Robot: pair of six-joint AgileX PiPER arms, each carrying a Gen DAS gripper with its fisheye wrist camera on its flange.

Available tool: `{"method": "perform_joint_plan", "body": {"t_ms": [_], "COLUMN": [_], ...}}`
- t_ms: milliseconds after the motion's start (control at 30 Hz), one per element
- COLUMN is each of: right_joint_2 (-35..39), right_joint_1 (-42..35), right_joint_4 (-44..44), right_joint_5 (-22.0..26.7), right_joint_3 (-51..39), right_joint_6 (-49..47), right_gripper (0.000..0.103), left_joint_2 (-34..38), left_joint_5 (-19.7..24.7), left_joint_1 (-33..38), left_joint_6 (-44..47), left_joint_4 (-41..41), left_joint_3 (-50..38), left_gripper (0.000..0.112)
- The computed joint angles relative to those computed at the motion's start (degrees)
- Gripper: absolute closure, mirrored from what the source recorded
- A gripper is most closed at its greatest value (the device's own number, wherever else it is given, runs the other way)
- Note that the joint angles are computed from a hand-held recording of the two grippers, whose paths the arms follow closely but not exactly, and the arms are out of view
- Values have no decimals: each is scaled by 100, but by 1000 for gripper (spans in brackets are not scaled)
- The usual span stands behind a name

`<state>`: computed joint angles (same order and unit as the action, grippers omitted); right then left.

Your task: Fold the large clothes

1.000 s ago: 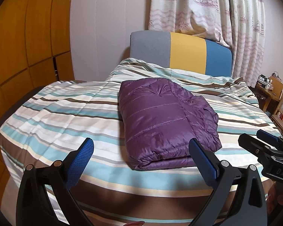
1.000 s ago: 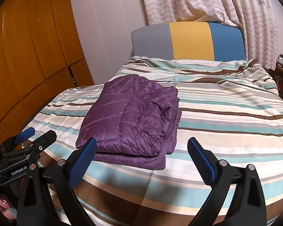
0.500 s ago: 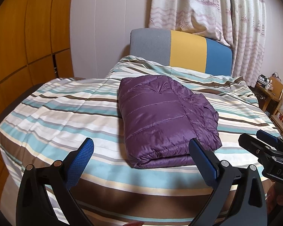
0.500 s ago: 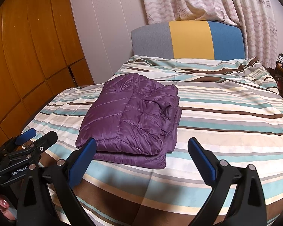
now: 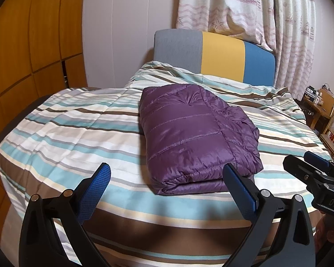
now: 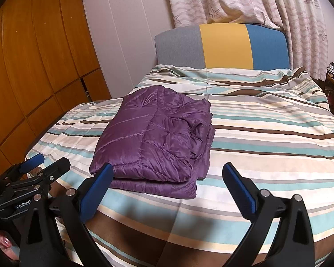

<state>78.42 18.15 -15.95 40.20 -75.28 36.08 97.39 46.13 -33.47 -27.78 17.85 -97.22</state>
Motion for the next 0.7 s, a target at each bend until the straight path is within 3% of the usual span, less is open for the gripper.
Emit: {"method": "perform_joint_plan", "body": {"t_ms": [700], "right_joint_2": [69], "right_joint_1": [-156], "right_joint_4": [308], "right_joint_5": [-101], "right_joint_3": [130], "right_joint_6": [-159], "right_gripper": [4], "left_joint_2": [358], "left_joint_5": [391], "left_joint_1": [172], "left_joint_6": [55], "left_joint_4": [-290], "left_joint_3": [-260], "left_gripper": [12]}}
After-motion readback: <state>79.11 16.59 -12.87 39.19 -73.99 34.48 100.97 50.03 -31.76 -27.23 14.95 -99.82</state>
